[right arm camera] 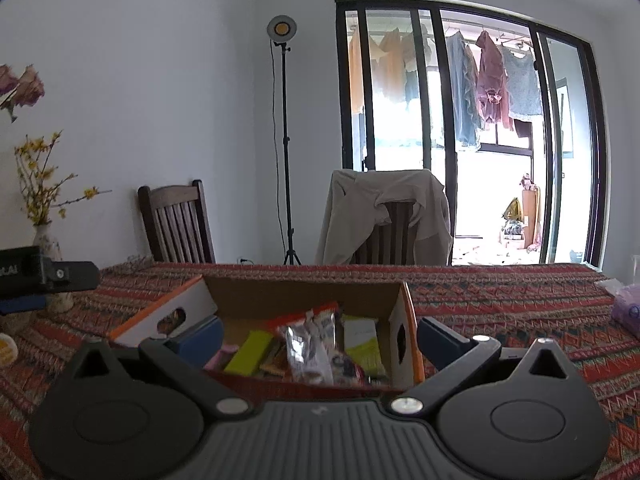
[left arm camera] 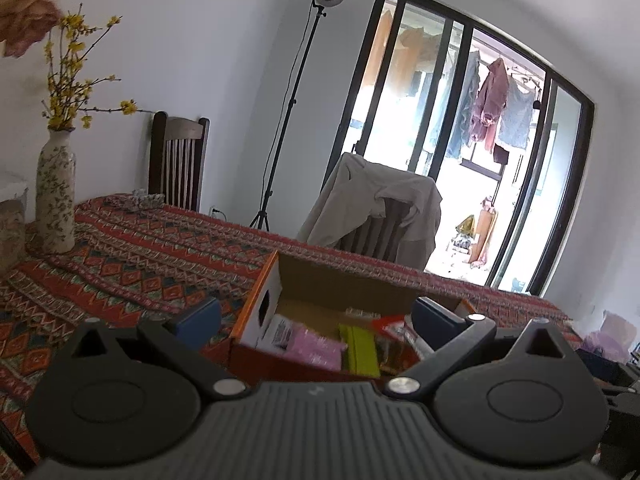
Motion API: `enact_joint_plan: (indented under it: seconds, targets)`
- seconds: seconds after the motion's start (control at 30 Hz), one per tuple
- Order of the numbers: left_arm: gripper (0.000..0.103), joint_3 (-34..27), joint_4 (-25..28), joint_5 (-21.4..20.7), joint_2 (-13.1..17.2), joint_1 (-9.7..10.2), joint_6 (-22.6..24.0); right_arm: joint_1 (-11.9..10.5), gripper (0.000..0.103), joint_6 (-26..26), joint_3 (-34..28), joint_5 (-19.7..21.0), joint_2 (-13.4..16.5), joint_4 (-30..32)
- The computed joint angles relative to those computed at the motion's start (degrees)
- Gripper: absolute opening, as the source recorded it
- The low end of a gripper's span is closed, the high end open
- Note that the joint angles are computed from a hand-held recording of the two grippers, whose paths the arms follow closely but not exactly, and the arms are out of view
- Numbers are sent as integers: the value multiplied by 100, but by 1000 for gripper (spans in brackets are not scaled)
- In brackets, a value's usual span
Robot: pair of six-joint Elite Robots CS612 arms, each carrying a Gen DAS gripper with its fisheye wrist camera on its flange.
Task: Organize snacks
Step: 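Move both grippers back toward the snack pile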
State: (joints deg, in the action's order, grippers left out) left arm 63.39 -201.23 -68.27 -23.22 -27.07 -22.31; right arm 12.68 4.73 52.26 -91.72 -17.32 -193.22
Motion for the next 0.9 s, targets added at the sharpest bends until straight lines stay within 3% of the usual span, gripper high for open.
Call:
enact_joint_plan:
  seconds: [0.53,0.9]
  targets:
    - [103,1117,-453,-184,-236,12,156,38,103,15,1181,81,-441,-203]
    - [103,1285,-672,77,-161,-3,400,23,103,83,1703,247,-651,-162]
